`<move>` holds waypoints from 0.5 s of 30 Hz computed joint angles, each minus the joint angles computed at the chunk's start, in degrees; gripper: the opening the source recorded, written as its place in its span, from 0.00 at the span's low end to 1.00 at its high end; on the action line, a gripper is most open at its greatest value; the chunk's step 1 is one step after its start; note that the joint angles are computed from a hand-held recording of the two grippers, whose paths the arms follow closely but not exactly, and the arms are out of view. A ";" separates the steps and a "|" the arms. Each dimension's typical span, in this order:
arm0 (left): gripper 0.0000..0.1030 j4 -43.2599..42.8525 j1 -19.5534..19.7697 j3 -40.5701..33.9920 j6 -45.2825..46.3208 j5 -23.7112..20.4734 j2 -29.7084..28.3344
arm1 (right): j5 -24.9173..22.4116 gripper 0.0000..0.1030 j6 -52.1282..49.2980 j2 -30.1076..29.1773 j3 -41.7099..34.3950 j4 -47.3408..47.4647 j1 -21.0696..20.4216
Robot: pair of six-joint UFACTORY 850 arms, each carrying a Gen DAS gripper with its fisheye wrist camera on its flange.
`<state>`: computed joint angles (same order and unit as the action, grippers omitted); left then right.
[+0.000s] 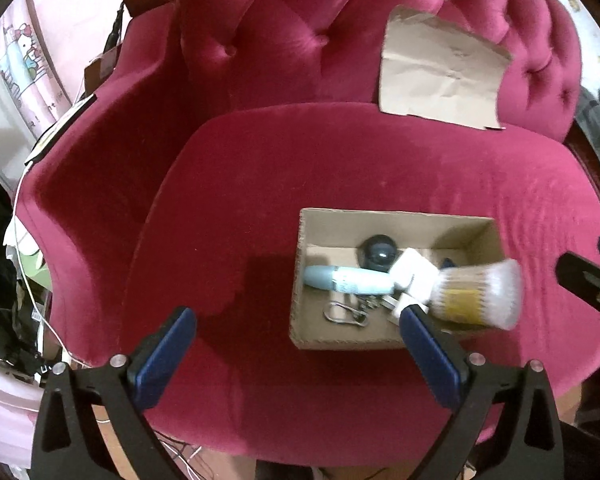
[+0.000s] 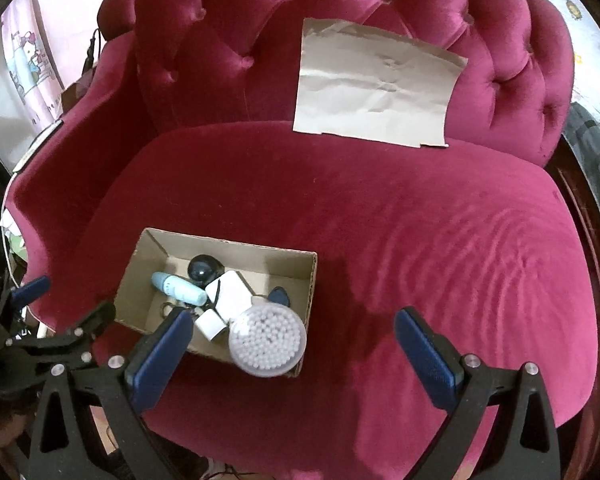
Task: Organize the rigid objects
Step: 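Lower the box onto the sofa seat with the left tool and release it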
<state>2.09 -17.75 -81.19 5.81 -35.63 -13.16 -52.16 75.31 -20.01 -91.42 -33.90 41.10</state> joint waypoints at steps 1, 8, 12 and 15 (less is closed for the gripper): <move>1.00 0.89 -0.33 0.44 -0.49 -0.27 0.84 | -0.39 1.00 0.13 0.27 -0.12 0.03 0.26; 1.00 3.31 -1.72 2.85 -2.59 -0.77 4.72 | -3.89 1.00 2.17 1.95 -0.73 -1.22 2.69; 1.00 3.49 -2.23 4.16 -2.89 -1.09 6.33 | -4.92 1.00 3.53 2.85 -0.22 -1.41 3.77; 1.00 4.07 -2.62 5.06 -3.40 -1.36 7.26 | -6.00 1.00 4.47 3.44 0.51 -2.00 4.59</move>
